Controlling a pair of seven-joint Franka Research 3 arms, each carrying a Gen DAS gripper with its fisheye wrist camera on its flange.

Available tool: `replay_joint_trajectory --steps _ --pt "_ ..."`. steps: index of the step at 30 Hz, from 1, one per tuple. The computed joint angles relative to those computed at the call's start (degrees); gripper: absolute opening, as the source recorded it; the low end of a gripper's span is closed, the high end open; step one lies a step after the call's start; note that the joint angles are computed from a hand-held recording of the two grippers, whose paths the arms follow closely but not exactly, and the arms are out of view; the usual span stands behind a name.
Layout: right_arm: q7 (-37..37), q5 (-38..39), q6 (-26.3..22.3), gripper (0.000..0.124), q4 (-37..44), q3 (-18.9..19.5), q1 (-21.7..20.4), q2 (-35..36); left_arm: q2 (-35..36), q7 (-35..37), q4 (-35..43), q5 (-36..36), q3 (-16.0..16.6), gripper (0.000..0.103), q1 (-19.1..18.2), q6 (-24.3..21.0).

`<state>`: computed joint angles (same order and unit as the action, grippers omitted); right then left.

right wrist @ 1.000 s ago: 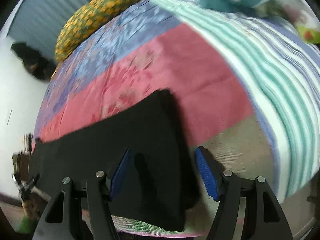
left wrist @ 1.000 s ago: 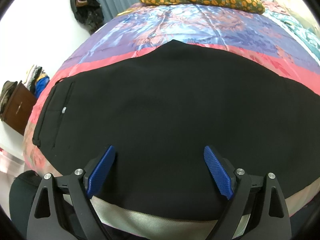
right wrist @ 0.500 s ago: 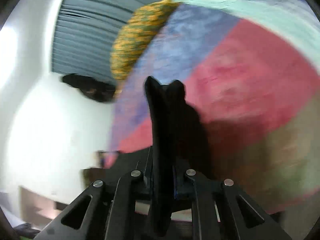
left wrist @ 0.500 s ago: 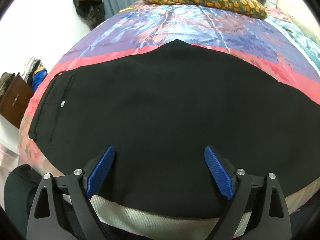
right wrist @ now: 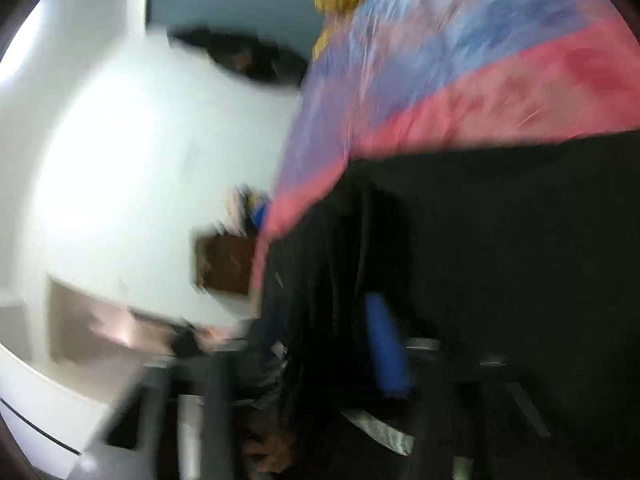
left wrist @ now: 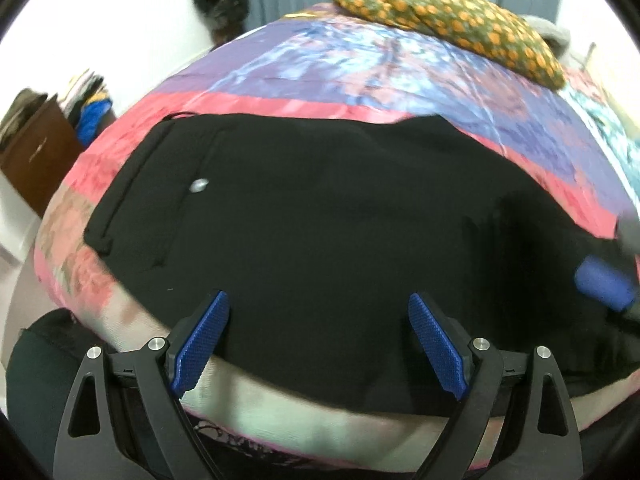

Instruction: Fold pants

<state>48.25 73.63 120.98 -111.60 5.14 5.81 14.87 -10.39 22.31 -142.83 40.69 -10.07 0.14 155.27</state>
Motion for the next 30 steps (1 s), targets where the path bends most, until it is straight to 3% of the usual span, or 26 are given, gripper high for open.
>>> replay_joint_trajectory --steps 4,6,10,12,14,17,18,19,20,23,28,30 --pt "-8.01 -6.15 10.64 0.064 -7.04 0.13 3.67 -7.97 -1.89 -0.91 -1.58 0.2 0.22 0.092 0.63 1.83" --pt "-11.36 -8.12 19.39 0.075 -14.08 -0.68 4.67 -14.05 -2.61 -0.22 -1.89 -0.43 0.02 0.091 0.25 3.42" --pt "-13.14 -7.35 34.43 0.078 -25.82 -3.25 5.85 -22.37 -2.47 3.15 -0.36 -0.15 -1.66 0.091 -1.56 9.87" --pt "-13.97 -5.21 36.62 0.078 -29.7 -5.21 5.83 -25.11 0.25 9.38 2.66 -2.94 -1.74 0.086 -4.13 10.64" --pt "-11.29 -5.82 36.79 0.078 -31.36 -6.55 5.41 -26.34 3.55 13.23 5.84 -4.64 -2.25 0.077 -5.67 9.42" --pt "-12.99 -3.92 36.22 0.078 -33.45 -8.38 5.66 -29.77 9.12 18.38 10.36 -9.56 -2.1 0.065 -7.79 6.03" --pt "-15.2 -2.78 36.86 0.078 -33.86 -8.91 5.94 -30.53 10.84 19.84 11.81 -11.28 -1.95 0.053 -8.28 4.32" --pt "-16.37 -2.1 37.46 0.078 -33.52 -8.95 6.29 -30.42 12.46 20.8 13.16 -12.89 -1.8 0.024 -8.69 2.17" --pt "-17.35 -1.59 37.93 0.078 -33.19 -8.96 6.6 -30.22 13.75 22.1 14.01 -15.97 -1.7 0.01 -8.92 0.59" --pt "-17.25 -2.86 38.7 0.078 -33.39 -8.76 6.62 -30.31 12.11 19.71 12.71 -17.11 -0.83 0.006 -9.32 1.3" --pt "-18.77 -1.42 43.56 0.078 -31.78 -9.17 7.4 -29.95 10.56 18.67 10.63 -12.94 -0.97 0.007 -9.8 0.68" --pt "-16.24 -5.28 43.49 0.077 -29.17 -8.75 6.85 -27.49 11.38 16.74 10.91 -9.82 -0.93 0.008 -9.94 0.93"
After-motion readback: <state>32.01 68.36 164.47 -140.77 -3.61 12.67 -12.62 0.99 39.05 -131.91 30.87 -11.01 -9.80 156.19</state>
